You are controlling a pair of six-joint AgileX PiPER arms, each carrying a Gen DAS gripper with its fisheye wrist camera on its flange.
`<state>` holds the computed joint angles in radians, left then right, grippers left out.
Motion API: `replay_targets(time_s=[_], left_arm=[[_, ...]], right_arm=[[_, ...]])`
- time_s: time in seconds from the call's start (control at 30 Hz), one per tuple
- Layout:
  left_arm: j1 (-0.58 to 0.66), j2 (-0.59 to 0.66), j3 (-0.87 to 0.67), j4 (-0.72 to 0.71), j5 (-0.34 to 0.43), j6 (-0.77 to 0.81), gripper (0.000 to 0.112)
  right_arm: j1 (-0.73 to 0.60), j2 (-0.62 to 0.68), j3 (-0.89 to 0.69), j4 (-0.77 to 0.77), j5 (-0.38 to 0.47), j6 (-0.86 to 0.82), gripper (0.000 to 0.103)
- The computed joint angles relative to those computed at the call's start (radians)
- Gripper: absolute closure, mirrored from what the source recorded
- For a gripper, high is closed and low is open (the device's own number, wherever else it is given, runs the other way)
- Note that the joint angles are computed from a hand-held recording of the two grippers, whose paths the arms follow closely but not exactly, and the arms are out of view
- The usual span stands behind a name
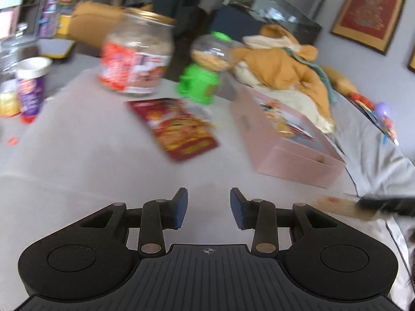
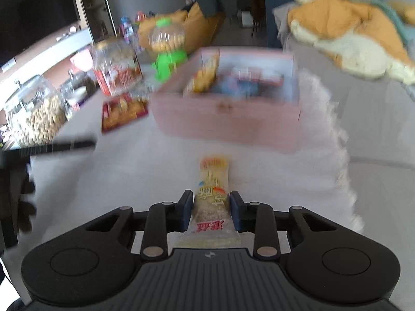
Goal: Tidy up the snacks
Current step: 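Carry the rice cake bar over the pink box and release it with the right gripper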
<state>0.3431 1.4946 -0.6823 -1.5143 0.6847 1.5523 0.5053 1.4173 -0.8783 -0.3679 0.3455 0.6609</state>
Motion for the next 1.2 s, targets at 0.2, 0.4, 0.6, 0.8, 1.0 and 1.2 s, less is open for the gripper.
replay_targets(time_s=[0.2,0.4,0.6,0.8,1.0,1.2], left_arm=[[0.124,0.018,0.007,-0.037,0.058,0.002,0.072],[0.119,-0.019,0.045,-0.023,0.038,-0.012,0.072],[-0.015,-0.073,0.048,0.1,-0.058,-0.068,0.072],[-0.039,-0.09,0.06,0.147,-0.068,-0.108,0.072],[-0.042,-0.098,0.045,0.179,-0.067,-0.164,0.072],[-0.068,-0.096,0.01,0.229,-0.107,-0.228,0.072]], right_arm=[[0.009,-0.007,-0.245,-0.153,0.126,0.086,0.101],[0.018,0.154,-0.428,-0.058,0.276,-0.101,0.092],[0.022,0.208,-0.286,0.127,0.284,-0.157,0.066],[0.1,0.175,-0.247,0.016,0.317,-0.085,0.074],[0.093,0.08,-0.375,-0.261,0.313,0.123,0.074],[0.052,0.316,-0.687,-0.418,0.414,0.135,0.074]])
